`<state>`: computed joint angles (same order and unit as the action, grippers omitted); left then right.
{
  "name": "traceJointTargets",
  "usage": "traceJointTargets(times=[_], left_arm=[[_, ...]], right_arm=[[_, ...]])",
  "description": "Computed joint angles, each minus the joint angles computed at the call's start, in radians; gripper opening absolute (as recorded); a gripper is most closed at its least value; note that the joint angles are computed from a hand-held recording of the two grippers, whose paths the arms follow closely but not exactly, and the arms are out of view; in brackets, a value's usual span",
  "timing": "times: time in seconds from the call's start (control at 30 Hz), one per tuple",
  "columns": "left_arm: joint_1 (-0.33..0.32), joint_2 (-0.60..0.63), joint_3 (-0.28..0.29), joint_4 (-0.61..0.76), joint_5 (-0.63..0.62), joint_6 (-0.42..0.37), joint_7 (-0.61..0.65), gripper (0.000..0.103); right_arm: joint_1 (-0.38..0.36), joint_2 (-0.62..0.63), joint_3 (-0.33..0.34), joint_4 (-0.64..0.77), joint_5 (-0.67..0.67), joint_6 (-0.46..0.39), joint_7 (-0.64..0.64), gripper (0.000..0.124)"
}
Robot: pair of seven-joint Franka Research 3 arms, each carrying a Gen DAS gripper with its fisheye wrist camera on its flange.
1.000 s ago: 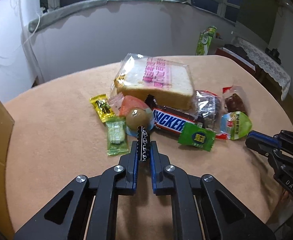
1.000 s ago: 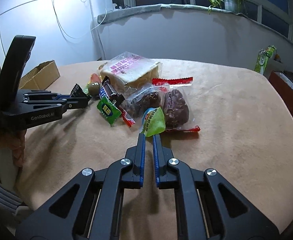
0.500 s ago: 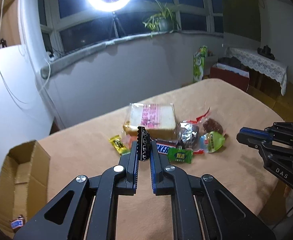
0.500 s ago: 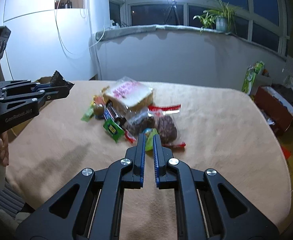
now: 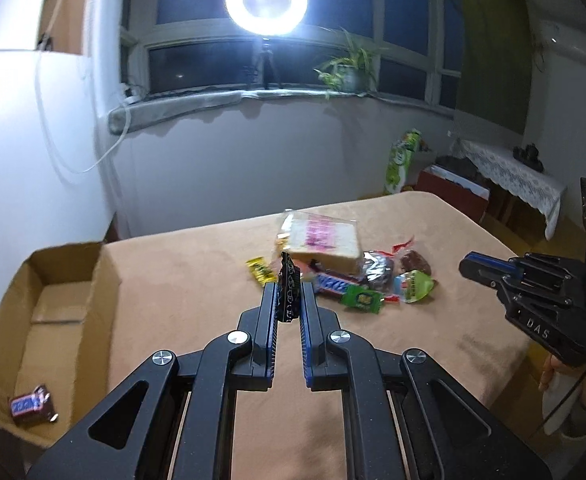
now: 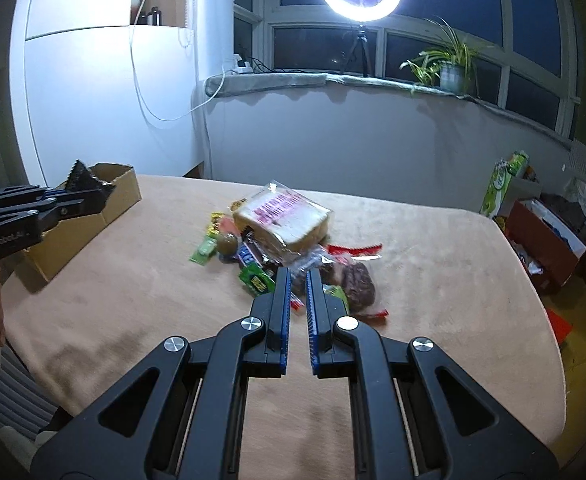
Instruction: Organize snacks
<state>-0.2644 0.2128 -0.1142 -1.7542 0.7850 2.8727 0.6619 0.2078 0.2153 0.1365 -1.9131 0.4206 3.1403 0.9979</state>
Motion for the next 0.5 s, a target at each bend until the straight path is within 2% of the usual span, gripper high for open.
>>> traceJointTargets(times=[0.07,0.13,0.17,0.23,0.27,0.3,0.33,0.4,0.47,0.5], left_arm=[[-0.003,-0.024,0.013,-0.028,0.033,0.0,-0.04,0.009],[0.004,-0.041,0.017,-0.05,0.056,0.005,-0.076,0.009],[0.01,-0.046,0.015,-0.059,0.059,0.009,-0.083,0.009],[0.023,-0.051,0.008,-0.073,0.055,0.018,-0.084,0.009],[0.029,-0.049,0.002,-0.076,0.045,0.022,-0.076,0.009],[0.034,-0.042,-0.005,-0.073,0.025,0.024,-0.059,0.009],[0.036,-0.04,-0.008,-0.075,0.015,0.028,-0.052,0.009],[0.044,-0.026,-0.017,-0.068,-0.026,0.039,-0.017,0.009],[0.041,-0.016,-0.018,-0.062,-0.049,0.036,0.006,0.009],[0.04,-0.008,-0.02,-0.055,-0.064,0.031,0.02,0.009]], right_arm=[[0.064,0.003,-0.083,-0.002,-0.07,0.001,0.074,0.008],[0.098,0.015,-0.144,0.007,-0.128,-0.024,0.147,0.008],[0.089,0.024,-0.147,0.014,-0.136,-0.041,0.165,0.008],[0.039,0.05,-0.113,0.042,-0.107,-0.079,0.171,0.008],[0.048,0.063,-0.129,0.062,-0.084,-0.113,0.156,0.008],[0.022,0.098,-0.113,0.117,-0.124,-0.202,0.183,0.015],[0.025,0.115,-0.12,0.141,-0.143,-0.236,0.195,0.023],[0.02,0.16,-0.106,0.186,-0.154,-0.251,0.185,0.052],[0.039,0.201,-0.125,0.247,-0.188,-0.31,0.223,0.058],[0.041,0.222,-0.122,0.272,-0.191,-0.307,0.234,0.058]])
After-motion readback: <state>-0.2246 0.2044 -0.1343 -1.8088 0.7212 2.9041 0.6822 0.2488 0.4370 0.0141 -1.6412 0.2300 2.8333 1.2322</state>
